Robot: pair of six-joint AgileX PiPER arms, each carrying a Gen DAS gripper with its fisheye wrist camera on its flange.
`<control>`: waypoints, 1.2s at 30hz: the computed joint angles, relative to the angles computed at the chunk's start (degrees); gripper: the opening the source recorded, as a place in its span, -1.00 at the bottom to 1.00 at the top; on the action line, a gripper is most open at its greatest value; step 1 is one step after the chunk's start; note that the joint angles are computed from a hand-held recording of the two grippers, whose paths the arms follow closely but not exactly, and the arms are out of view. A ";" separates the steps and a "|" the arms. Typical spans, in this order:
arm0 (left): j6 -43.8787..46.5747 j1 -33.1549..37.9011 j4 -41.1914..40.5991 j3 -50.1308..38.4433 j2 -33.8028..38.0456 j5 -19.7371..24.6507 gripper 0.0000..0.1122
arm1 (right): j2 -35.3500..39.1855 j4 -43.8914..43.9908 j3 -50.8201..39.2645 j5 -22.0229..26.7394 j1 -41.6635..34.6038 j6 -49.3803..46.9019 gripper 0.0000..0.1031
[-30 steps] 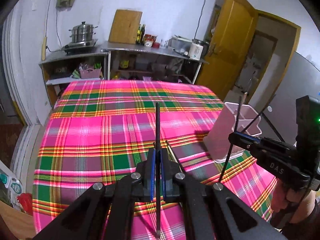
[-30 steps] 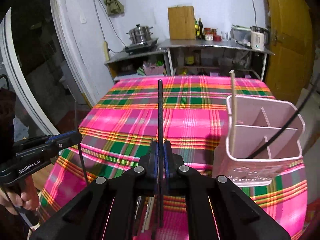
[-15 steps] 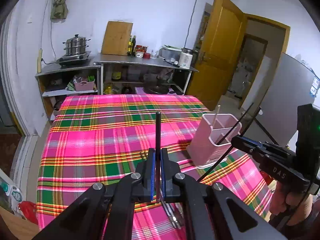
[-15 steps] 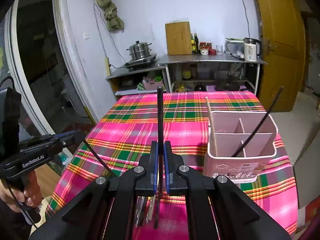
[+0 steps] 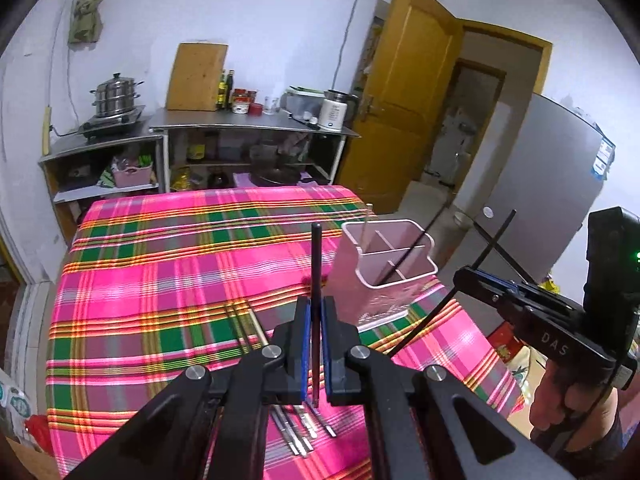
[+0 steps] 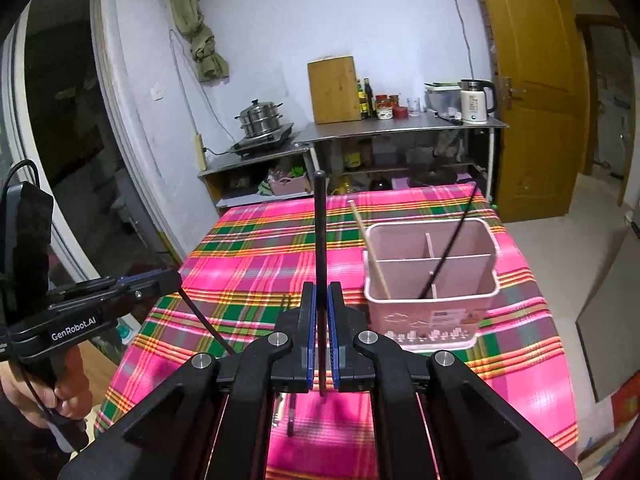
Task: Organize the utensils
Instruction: 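Lift both black chopsticks and lower them into the pink holder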
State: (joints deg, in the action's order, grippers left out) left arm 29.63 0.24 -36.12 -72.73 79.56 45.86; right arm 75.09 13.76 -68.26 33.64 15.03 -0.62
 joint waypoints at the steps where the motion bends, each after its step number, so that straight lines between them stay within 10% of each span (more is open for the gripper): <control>1: -0.27 -0.60 0.07 -0.42 0.22 0.10 -0.92 | -0.48 0.61 0.15 0.25 -0.73 -0.68 -0.89; 36: -19.52 -13.46 10.76 -47.69 30.36 7.58 -0.92 | 10.56 11.85 -17.02 1.80 -15.69 -12.52 -0.89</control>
